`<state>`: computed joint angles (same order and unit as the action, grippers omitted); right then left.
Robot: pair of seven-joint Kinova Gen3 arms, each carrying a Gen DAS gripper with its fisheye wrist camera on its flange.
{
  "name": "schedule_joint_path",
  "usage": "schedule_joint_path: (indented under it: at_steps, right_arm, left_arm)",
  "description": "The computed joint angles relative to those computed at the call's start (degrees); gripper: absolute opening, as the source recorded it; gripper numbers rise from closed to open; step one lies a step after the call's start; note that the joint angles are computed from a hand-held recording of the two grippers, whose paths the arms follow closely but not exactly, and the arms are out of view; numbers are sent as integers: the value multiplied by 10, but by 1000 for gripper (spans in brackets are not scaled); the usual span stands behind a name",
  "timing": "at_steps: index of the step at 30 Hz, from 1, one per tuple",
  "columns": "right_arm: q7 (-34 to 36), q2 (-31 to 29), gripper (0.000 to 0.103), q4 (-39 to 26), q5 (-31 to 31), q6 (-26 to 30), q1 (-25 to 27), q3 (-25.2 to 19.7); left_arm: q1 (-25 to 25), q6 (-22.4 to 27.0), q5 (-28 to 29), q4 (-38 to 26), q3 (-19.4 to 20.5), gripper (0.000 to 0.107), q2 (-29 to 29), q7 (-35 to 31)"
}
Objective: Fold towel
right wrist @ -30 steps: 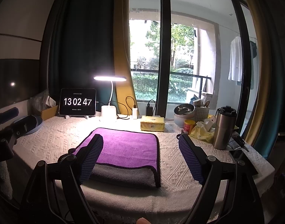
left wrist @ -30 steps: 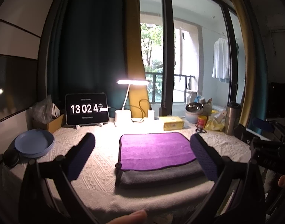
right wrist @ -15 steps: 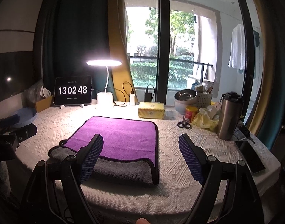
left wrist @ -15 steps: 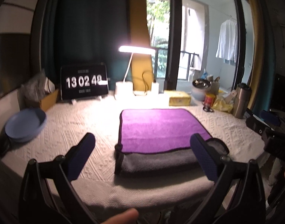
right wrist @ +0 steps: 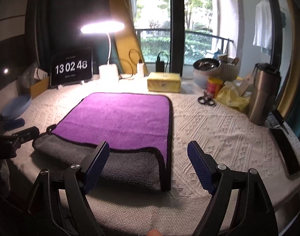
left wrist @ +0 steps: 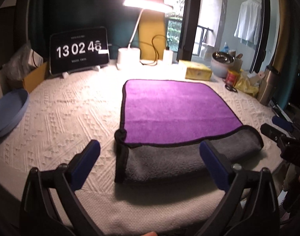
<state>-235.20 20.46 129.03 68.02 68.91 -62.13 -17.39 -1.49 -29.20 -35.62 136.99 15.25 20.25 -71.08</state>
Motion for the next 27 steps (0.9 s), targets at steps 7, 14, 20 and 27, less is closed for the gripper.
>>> schedule_joint_path:
  at_steps: [7, 14, 20, 27]
  right_arm:
    - [16, 3, 74, 13, 40, -81, 47, 12]
    - [32, 8, 65, 16, 61, -137, 82, 22]
    - [44, 17, 44, 11, 59, -147, 86, 26]
    - [63, 35, 14, 1, 37, -120, 66, 31]
  left_arm:
    - [1, 74, 6, -49, 22, 94, 42, -5]
    - [6, 131, 44, -78, 43, 66, 62, -56]
    - [27, 109, 90, -64, 27, 47, 59, -118]
    - [103, 42, 168, -27, -37, 24, 50, -209]
